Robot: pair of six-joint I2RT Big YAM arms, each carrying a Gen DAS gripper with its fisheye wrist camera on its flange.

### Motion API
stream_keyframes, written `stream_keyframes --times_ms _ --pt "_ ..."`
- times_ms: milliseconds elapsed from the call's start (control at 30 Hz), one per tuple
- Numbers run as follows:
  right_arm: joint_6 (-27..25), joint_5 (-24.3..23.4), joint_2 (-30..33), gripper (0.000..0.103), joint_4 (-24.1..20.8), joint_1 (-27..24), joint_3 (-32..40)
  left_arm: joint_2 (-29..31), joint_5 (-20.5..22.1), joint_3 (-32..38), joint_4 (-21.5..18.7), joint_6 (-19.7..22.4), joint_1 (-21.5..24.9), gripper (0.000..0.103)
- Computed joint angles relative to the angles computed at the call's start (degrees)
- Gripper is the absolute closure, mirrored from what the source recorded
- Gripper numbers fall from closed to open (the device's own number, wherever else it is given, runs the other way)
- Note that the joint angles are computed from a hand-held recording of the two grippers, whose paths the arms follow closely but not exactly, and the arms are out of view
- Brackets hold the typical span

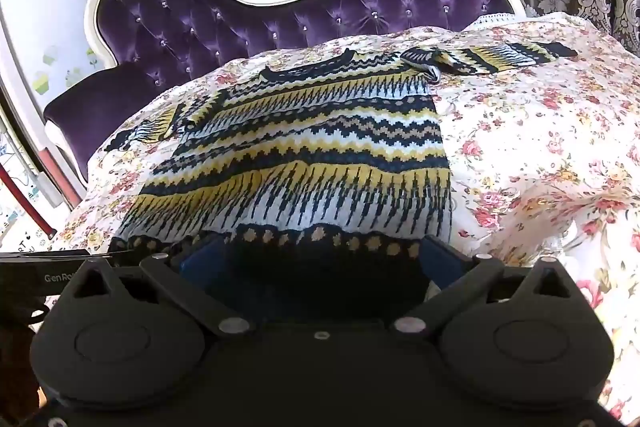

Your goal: Fold small clothes

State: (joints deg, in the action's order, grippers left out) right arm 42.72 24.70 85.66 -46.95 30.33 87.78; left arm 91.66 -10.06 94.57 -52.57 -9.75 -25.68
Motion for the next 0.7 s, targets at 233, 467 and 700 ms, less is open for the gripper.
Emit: stream_keyframes --times_ms 233,467,700 --pt "0.05 -0.22 0.13 0.001 0.24 -0.06 -0.12 0.19 0.17 0.27 -0.43 0.20 0.11 0.026" --pt "0.11 -0.26 0.61 0.000 -0.20 0.14 0.46 0.34 0.23 0.43 -0.67 0.23 0.10 0.026" --pt "0.12 -0.56 0.53 0.000 -0.22 -0.03 0.40 0.52 0.14 0.64 -0.93 0.28 0.09 0.026"
